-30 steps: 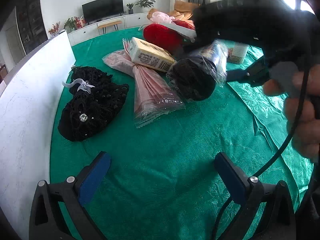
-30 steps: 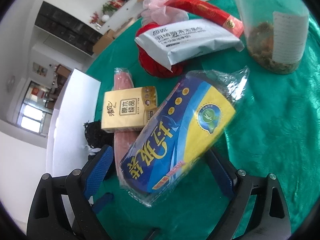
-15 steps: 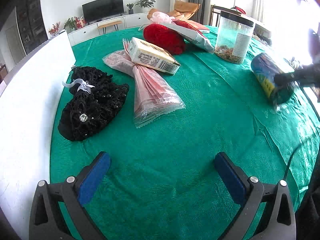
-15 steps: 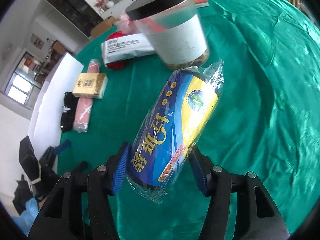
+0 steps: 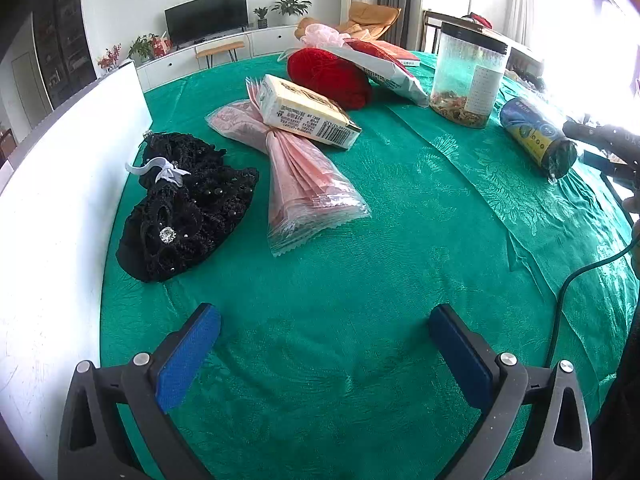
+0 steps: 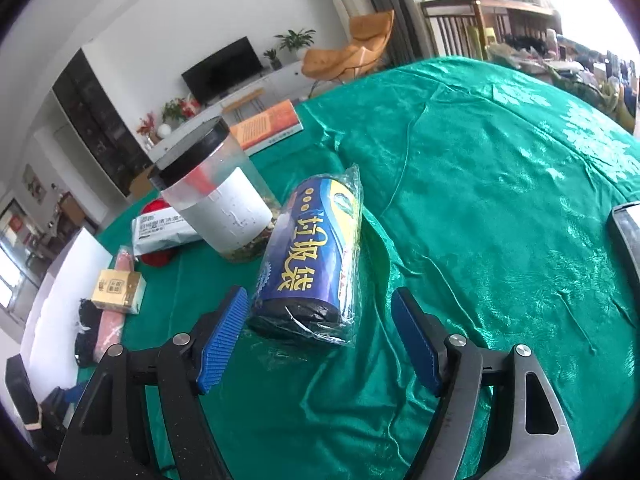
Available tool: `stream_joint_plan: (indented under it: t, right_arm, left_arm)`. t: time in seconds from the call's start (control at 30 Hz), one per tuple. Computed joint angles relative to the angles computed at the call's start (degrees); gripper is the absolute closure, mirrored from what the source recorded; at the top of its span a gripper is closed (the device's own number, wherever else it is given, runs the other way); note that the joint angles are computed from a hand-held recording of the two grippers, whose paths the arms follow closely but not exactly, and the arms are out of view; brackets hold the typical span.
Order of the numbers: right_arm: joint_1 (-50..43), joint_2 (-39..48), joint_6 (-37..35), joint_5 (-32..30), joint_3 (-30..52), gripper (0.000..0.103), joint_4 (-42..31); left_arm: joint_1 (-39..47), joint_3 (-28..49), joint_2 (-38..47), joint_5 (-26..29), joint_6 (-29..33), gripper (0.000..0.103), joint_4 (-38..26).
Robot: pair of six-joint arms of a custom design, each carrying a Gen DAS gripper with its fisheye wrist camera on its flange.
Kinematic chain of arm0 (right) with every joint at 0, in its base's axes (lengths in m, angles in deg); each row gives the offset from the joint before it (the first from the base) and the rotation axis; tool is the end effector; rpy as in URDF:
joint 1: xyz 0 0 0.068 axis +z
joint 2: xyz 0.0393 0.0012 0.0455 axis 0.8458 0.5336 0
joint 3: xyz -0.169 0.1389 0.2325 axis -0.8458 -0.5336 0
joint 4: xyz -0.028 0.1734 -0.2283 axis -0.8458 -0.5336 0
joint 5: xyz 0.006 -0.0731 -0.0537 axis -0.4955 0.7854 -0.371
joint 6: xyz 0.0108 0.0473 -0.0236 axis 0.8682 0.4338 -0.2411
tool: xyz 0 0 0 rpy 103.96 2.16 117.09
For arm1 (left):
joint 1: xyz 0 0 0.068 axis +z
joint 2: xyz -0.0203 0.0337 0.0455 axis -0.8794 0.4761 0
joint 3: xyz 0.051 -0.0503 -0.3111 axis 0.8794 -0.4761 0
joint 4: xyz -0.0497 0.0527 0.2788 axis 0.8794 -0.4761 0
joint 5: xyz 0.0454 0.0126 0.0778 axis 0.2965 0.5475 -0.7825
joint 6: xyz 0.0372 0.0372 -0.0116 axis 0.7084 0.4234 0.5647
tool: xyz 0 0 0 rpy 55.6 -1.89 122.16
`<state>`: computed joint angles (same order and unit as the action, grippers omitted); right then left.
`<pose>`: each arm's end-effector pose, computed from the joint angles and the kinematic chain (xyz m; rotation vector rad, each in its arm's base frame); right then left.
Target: Organize soft objects
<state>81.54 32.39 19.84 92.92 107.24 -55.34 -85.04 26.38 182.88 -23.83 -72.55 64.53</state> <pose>0.2043 0.0780 0.1243 0.4754 2.3244 0.1543 0.1934 -0.0848 0.0705 0.5447 2.4535 -0.1838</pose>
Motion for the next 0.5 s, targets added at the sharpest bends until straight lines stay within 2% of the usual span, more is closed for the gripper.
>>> stream_joint_plan:
  t: [0.03,0.1,0.3,0.5]
  right_arm:
    - [0.98,0.28,-0.74,1.47,0.67,0.022,-0.67]
    - [2.41,1.16,-2.23,3.90,1.59,0.021,-3.03]
    - [5.28,3.42,-3.65,4.72,2.63,0.021,-4.29]
    - [5.44,2.90,-2.98,5.08,1.82,0.021,-4.01]
  left_arm:
    - [0.00,0.00,0.00,0.00,0.00,0.000,0.00]
    - [-0.44,-0.23,-0.46,-0.30,-0.30,0.000,-0.22]
    - [-0.69,-0.01,-0.67,-0.70,-0.44,0.000,-0.82]
    - [-6.48,5.92,-9.54,-7.43,0.62,0.000,-11.49]
